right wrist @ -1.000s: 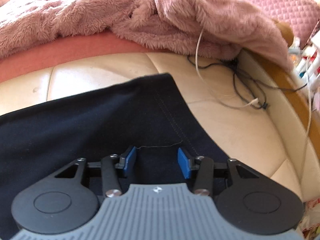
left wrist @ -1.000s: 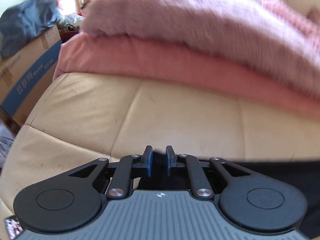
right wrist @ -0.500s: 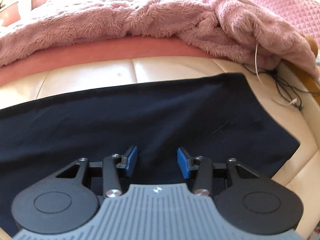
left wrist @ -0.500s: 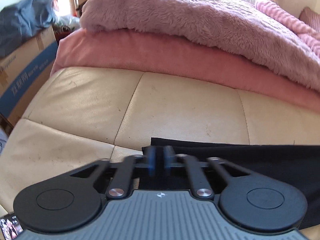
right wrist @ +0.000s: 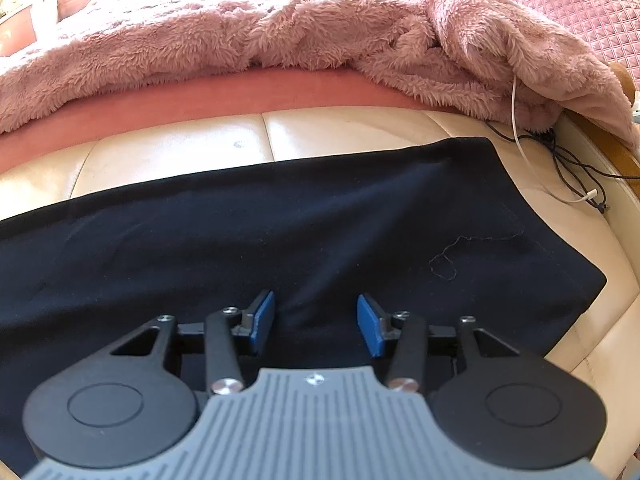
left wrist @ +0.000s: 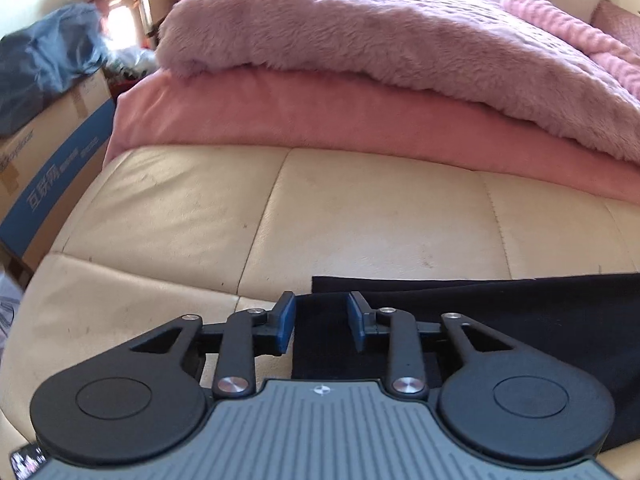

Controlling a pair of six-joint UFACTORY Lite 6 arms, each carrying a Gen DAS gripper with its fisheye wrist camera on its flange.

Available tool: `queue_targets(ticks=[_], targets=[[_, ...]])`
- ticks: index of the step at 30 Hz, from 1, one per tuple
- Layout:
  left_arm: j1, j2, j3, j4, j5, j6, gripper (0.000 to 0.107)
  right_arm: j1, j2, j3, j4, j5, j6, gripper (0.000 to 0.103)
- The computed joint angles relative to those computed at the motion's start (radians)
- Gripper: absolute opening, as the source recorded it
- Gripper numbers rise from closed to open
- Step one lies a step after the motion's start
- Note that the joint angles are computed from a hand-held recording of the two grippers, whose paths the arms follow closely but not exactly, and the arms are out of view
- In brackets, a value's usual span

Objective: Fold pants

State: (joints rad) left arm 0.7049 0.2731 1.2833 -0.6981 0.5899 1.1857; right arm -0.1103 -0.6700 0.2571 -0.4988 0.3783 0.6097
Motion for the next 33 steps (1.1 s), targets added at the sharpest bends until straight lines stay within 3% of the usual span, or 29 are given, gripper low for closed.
queue_targets(ticks=[4,5,6,12,15,17,21,25,29,31,33], targets=[[0.002,0.001,-0.021,-0.033,-0.012,0.014,0.032,0.006,0.016,0.008,-0.014,0.001,0.013,0.045],[0.008,0.005,-0.015,-0.045,0.004,0.017,0.015,0.008,0.021,0.011,-0.017,0.002,0.014,0.045],[0.012,0.005,-0.012,-0.056,0.016,0.018,0.006,0.009,0.025,0.012,-0.018,0.002,0.012,0.045],[0.019,-0.104,-0.087,-0.195,0.001,0.175,0.003,0.001,0.027,0.013,0.001,-0.004,-0.016,0.045],[0.010,-0.089,-0.050,-0.199,0.003,0.157,0.003,-0.001,0.035,0.017,0.011,-0.005,-0.030,0.045],[-0.024,-0.068,-0.049,-0.182,-0.057,0.143,0.002,0.002,0.041,0.021,0.009,-0.003,-0.028,0.045],[-0.060,-0.017,-0.039,-0.203,-0.112,0.134,0.004,0.003,0.054,0.030,0.012,0.000,-0.034,0.045],[-0.055,-0.001,-0.018,-0.077,-0.109,-0.016,0.015,-0.006,0.064,0.034,0.028,-0.004,-0.057,0.045],[0.043,-0.038,0.021,-0.047,0.009,-0.118,0.025,0.045,0.063,0.061,-0.029,0.056,0.016,0.041],[0.101,-0.053,0.038,-0.003,0.110,-0.213,0.026,0.141,0.007,0.055,-0.110,0.132,0.140,0.039],[0.153,-0.079,0.016,0.018,0.175,-0.271,0.035,0.295,-0.084,0.039,-0.152,0.235,0.266,0.039]])
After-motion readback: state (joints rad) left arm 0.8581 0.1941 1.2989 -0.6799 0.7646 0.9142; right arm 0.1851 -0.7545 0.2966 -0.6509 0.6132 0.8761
